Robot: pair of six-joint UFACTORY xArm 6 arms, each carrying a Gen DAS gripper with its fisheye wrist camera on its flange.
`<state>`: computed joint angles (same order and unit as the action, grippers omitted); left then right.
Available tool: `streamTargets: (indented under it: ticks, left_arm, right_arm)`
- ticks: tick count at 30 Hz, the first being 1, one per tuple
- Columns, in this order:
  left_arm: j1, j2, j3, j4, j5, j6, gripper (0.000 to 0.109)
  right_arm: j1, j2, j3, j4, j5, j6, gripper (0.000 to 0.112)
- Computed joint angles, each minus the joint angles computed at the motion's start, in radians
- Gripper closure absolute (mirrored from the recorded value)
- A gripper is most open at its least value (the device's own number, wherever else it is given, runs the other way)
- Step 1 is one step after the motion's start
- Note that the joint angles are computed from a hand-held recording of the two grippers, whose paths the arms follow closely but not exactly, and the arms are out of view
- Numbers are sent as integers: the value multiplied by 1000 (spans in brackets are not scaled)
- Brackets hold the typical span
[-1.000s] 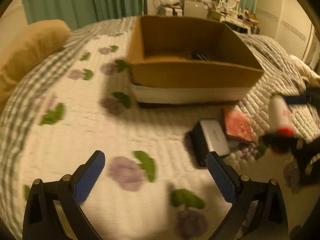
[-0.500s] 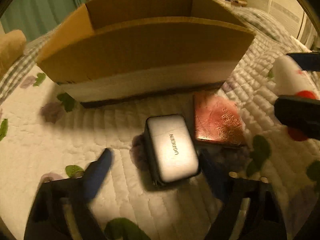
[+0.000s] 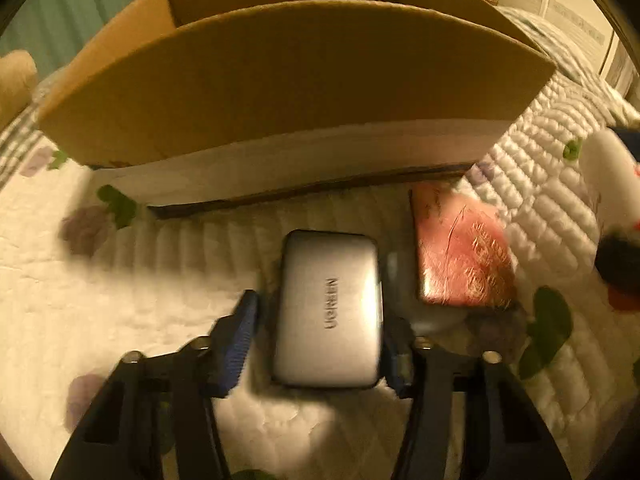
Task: Organize rigid objects
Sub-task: 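Grasp the grey power bank with the left gripper while the right carries the bottle, both release into box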
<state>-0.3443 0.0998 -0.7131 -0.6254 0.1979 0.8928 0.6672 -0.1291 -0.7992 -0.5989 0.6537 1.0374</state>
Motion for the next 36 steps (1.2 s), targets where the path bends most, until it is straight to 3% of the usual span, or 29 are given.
streamTargets:
  ticks: [7,13,21,29,36]
  left_arm:
    - [57,-93,14,-78,126,88,66]
    - [117,-260,52,-183,197,191,66]
    - [109,-345,-32,-270,199,207,66]
    - [81,-190,-235,-251,110,166,66]
    - [78,-23,-363,-162,106,21,66]
  right_arm:
    - [5,-6,-10,-32,-3,30,31]
    - [23,-44,-48,-93,36,72,31]
    - [29,-51,-191,-196,100,90,31]
    - [-34,70,-389,-258,74,49,31]
    - [-124,241,-536,-159,18,-71,31]
